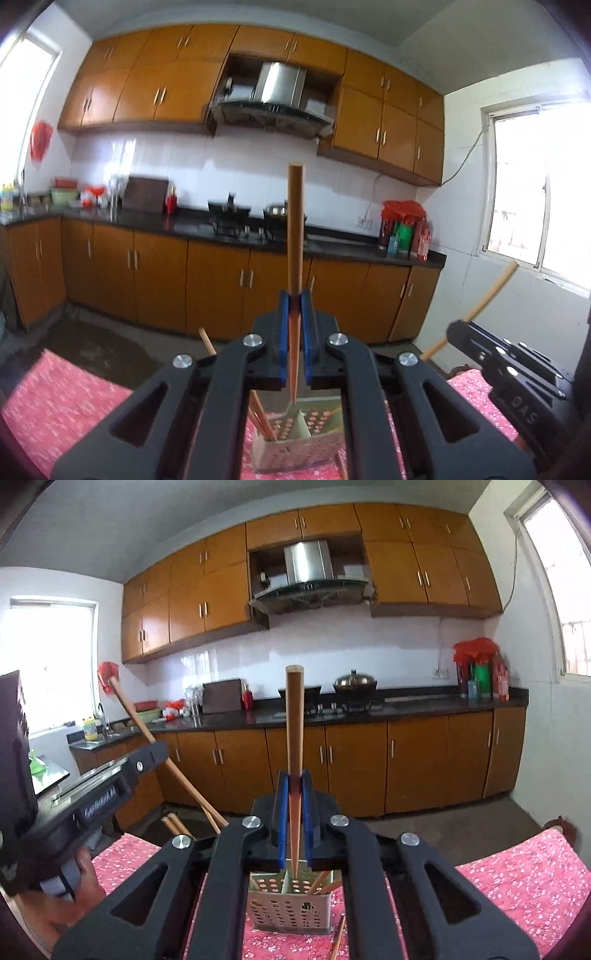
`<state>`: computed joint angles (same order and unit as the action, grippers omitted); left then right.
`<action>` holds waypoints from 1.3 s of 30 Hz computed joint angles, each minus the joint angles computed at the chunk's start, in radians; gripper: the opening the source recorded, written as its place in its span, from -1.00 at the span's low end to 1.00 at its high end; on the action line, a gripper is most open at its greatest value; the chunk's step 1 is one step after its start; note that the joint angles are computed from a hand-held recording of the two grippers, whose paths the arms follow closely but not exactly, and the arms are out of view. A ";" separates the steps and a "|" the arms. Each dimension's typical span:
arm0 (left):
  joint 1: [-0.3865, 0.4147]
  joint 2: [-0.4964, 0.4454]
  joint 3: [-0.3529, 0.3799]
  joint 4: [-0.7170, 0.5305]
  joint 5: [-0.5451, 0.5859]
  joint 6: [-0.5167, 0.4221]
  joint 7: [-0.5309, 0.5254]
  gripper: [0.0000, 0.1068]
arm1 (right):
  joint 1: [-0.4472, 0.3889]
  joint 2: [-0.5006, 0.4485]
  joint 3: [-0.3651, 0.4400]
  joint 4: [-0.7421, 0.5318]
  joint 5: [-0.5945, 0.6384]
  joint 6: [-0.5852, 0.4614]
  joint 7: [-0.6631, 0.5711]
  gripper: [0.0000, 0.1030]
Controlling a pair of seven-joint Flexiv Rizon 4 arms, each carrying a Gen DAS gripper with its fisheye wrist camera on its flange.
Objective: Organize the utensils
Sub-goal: 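Drop both chopsticks into the holder by opening both tools, then grasp a chopstick with the right tool while the left tool approaches the last one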
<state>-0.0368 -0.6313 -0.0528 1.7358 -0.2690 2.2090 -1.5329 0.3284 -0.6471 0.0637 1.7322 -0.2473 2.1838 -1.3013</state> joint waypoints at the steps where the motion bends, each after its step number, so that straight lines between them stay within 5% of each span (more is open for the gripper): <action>1: 0.015 -0.014 -0.015 -0.009 0.008 -0.015 -0.014 -0.85 | -0.007 -0.015 0.004 -0.020 -0.014 -0.031 0.013 -0.85; 10: 0.074 -0.044 -0.047 -0.011 0.078 -0.086 -0.047 -0.84 | -0.073 -0.028 0.059 -0.028 -0.098 -0.122 0.090 -0.84; 13: 0.081 -0.035 -0.048 -0.002 0.097 -0.081 -0.060 -0.66 | -0.059 -0.014 0.043 -0.022 -0.091 -0.128 0.089 -0.79; 16: 0.078 -0.018 -0.043 0.017 0.106 -0.065 -0.070 -0.49 | -0.041 0.003 0.026 -0.006 -0.068 -0.113 0.079 -0.45; 29: 0.064 0.117 0.002 0.190 0.093 0.014 -0.123 -0.31 | -0.036 0.119 -0.009 0.179 0.079 0.011 0.031 -0.44; 34: -0.020 0.163 0.089 0.337 -0.028 0.002 -0.042 -0.23 | -0.048 0.082 -0.017 0.230 0.097 -0.065 0.020 -0.43; 39: -0.141 0.108 0.175 0.414 -0.257 -0.064 0.105 -0.22 | -0.128 -0.014 0.071 0.221 -0.021 -0.232 0.076 -0.43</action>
<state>-0.1775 -0.5234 0.1217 2.1496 -0.5264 2.1451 -1.4278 0.2008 -0.6612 0.1351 1.9533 -0.2682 1.9516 -1.2257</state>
